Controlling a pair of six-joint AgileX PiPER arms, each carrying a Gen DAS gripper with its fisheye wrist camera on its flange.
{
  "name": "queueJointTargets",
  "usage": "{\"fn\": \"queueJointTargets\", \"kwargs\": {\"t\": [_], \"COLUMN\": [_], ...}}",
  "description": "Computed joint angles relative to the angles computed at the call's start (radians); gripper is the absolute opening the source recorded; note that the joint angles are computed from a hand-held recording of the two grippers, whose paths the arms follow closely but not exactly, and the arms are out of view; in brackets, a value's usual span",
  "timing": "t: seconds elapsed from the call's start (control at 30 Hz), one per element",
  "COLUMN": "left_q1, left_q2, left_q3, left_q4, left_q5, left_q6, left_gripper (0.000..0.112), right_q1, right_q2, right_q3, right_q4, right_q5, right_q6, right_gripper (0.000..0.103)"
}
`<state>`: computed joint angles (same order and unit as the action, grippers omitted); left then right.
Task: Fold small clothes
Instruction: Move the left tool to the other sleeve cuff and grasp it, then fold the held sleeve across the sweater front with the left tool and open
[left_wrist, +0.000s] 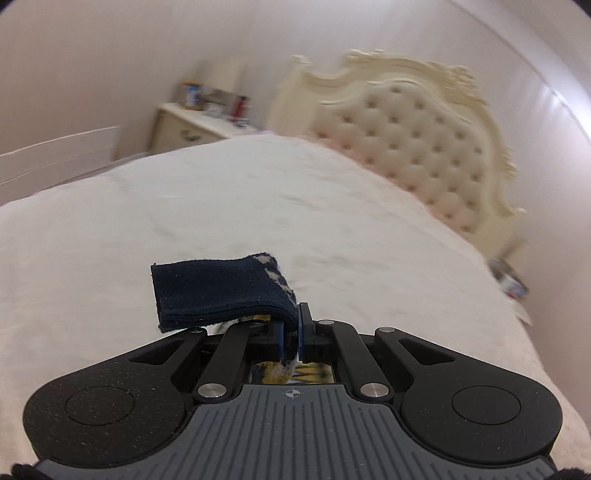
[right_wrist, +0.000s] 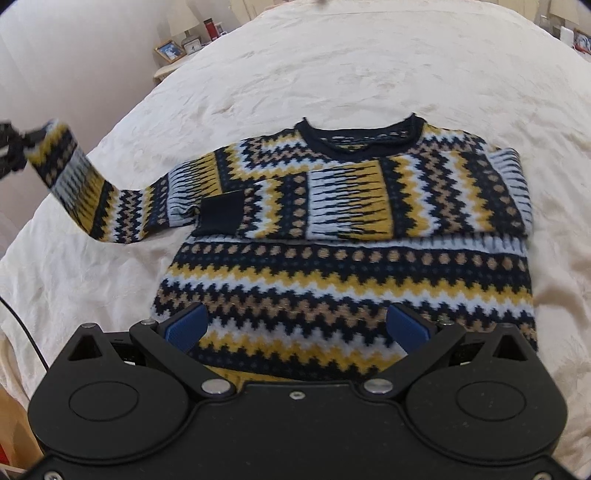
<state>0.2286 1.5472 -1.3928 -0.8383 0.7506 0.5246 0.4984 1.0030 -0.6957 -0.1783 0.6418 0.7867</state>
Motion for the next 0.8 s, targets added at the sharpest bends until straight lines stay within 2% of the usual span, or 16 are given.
{"fn": "queueJointTargets", "kwargs": {"t": [0.23,0.47,0.63,0.8], "left_q1": [-0.212,-0.428,-0.532,-0.631], "left_q2": [0.043,0.15,0.243,0.33], "left_q3": [-0.008,-0.019,-0.048,-0.137], "left_q4": [-0.033,0.023,0.063,0.21], "left_q5": [-0.074,-0.154,-0.178,-0.149], "left_q6": [-0.005,-0.095,-0.141,-0.253], "left_gripper": [0.006,0.006,0.006,0.008], "right_q1": [-0.291,-0.676,-0.884,-1.022], "right_q2": [-0.112,-0.143,-0.123,-0.09], "right_q3": [0.08,0.12,0.133,0.132], "right_q4": [0.31,0.664,0.795,0.849], "right_q5": [0.004,0.111,0.195,0.256], "right_q6": [-0.408,-0.938,-1.184,-1.329], "right_gripper": [0.102,0.102,0.102,0.102]}}
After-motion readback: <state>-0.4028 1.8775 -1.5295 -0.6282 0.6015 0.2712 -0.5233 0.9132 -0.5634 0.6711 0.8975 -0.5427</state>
